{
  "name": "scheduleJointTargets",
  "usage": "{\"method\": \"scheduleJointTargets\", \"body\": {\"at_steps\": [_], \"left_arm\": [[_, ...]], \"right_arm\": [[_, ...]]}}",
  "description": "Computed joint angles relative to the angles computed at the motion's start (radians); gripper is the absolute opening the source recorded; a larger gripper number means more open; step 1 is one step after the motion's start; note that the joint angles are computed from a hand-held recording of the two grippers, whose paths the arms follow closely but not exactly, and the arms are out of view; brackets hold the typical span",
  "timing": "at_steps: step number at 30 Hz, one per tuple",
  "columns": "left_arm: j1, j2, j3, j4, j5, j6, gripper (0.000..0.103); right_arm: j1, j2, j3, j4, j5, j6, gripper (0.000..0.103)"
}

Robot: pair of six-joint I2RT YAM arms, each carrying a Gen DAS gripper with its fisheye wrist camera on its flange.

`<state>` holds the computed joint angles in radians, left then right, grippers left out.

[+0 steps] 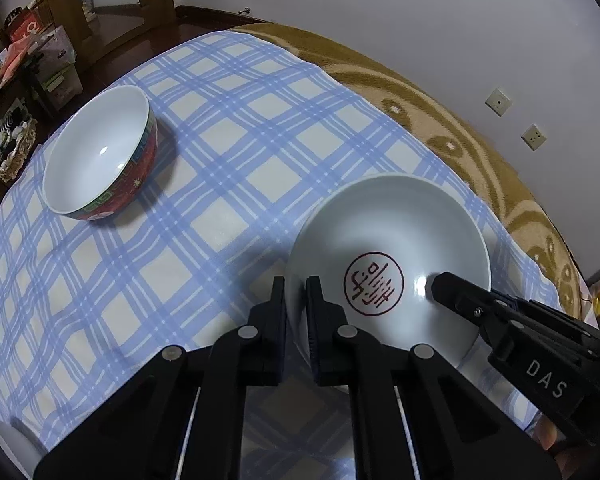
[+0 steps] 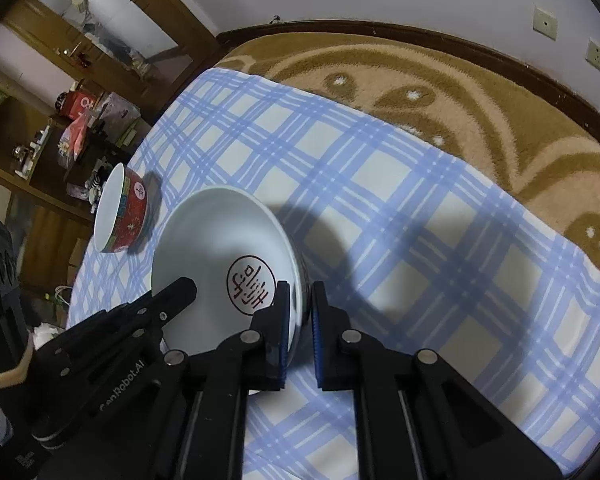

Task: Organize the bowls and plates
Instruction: 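Lift the red-seal bowl with both grippers and carry it to the large white bowl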

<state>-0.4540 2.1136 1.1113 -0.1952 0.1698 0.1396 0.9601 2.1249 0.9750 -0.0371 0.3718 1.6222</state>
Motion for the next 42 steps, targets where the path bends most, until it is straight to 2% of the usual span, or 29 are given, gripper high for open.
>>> {"method": "scheduleJointTargets", "body": {"at_steps": [4,9,16,25,31,42], "left_arm": [[0.017,-0.028,-0.027,0.003,-0.002,0.001,0.009],[0.058,-0.059,-0.032,-0.043,0.004,0.015,0.009],[0.129,-0.158,-0.097,-0.059,0.009,0.04,0.009],[0.248,-0.306,-0.178,-0.113,0.012,0.076,0.009],[0.399,-0.426,-0.218,-0.193,0.06,0.151,0.009],[0.711,-0.548,-0.218,-0.338,0.214,0.314,0.009]], "right_arm": [[0.009,-0.005,0.029,-0.046,0.015,0.014,0.01],[0.028,0.012,0.097,-0.099,0.023,-0.026,0.01],[0.064,0.02,0.16,-0.113,0.04,-0.045,0.011],[0.117,0.048,0.314,-0.205,0.086,-0.07,0.01],[0.165,0.117,0.519,-0.329,0.114,-0.111,0.01],[0.256,0.33,1.011,-0.605,0.157,-0.142,0.011]]}}
